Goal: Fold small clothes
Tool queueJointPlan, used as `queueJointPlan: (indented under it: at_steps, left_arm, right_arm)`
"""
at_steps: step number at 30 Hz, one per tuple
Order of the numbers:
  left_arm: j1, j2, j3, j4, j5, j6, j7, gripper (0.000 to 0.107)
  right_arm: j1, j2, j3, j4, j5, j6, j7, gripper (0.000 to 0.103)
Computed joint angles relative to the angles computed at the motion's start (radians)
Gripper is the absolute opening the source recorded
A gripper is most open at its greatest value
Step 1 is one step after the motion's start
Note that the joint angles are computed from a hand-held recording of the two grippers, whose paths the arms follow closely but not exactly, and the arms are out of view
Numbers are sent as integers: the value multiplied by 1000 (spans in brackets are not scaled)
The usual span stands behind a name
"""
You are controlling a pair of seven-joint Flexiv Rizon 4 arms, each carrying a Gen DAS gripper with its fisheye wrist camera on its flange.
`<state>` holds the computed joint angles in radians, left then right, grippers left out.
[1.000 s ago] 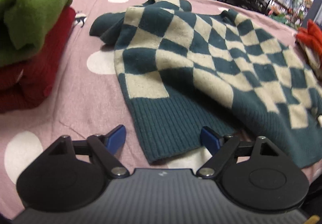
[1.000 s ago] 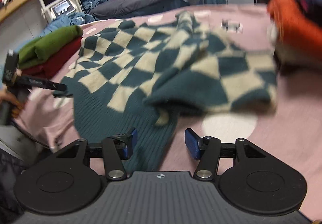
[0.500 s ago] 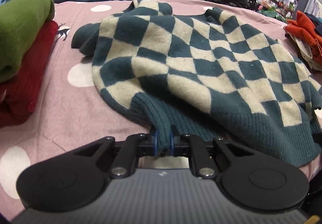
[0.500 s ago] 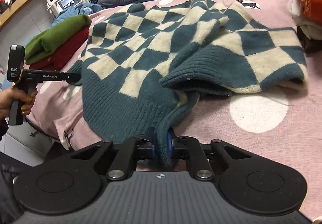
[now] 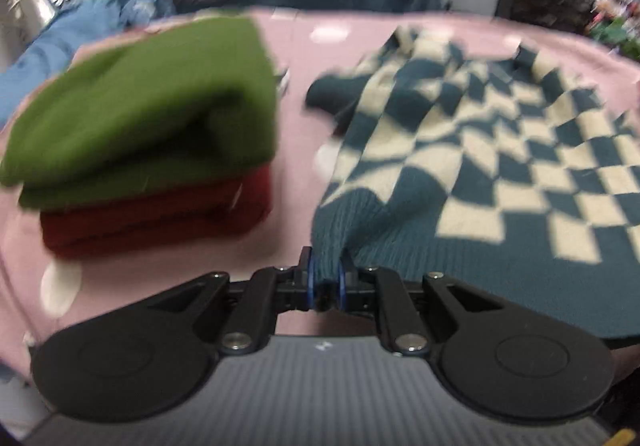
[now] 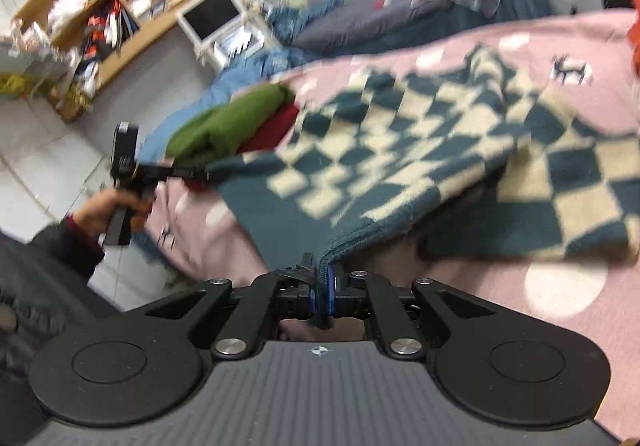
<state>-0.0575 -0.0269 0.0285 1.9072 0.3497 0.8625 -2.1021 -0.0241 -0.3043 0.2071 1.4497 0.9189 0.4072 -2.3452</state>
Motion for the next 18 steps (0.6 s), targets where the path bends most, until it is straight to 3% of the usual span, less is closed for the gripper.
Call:
queueJointPlan:
  at_steps: [1, 5, 6, 7, 8, 9, 10, 14, 16, 18]
  left_arm:
    - [2, -7, 0, 10, -35, -13, 26, 11]
    - [-5, -53, -1, 11, -43, -58, 38, 14]
    - [-7, -54, 5, 22, -44, -37, 21, 15]
    - [-7, -55, 8, 21, -49, -35, 14, 19]
    - [-8, -55, 10, 12, -44, -45, 5, 26]
    - [-13, -58, 10, -11, -15, -78, -20, 48]
    - [-20, -60, 10, -36, 30, -113, -48, 65]
    - [-39, -74, 4, -97, 118, -138, -112, 80]
    - [-48, -87, -1, -122, 137, -132, -102, 89]
    - [-64, -109, -13, -161, 156, -143, -55, 90]
  right_arm:
    - [8, -8, -2, -5, -35, -35, 10, 10]
    - [67, -11, -4, 50, -169, 32, 24, 12]
    - [74, -11, -5, 58, -183, 60, 27, 14]
    - [78, -7, -5, 70, -192, 97, 33, 25]
    - [81, -3, -7, 79, -203, 132, 39, 29]
    - [85, -1, -10, 86, -214, 177, 43, 32]
    - [90, 6, -12, 105, -224, 249, 45, 38]
    - [167, 15, -13, 244, -367, 722, 1, 43]
    - [188, -9, -10, 276, -464, 843, -46, 45]
    - [210, -32, -19, 305, -577, 899, -67, 46]
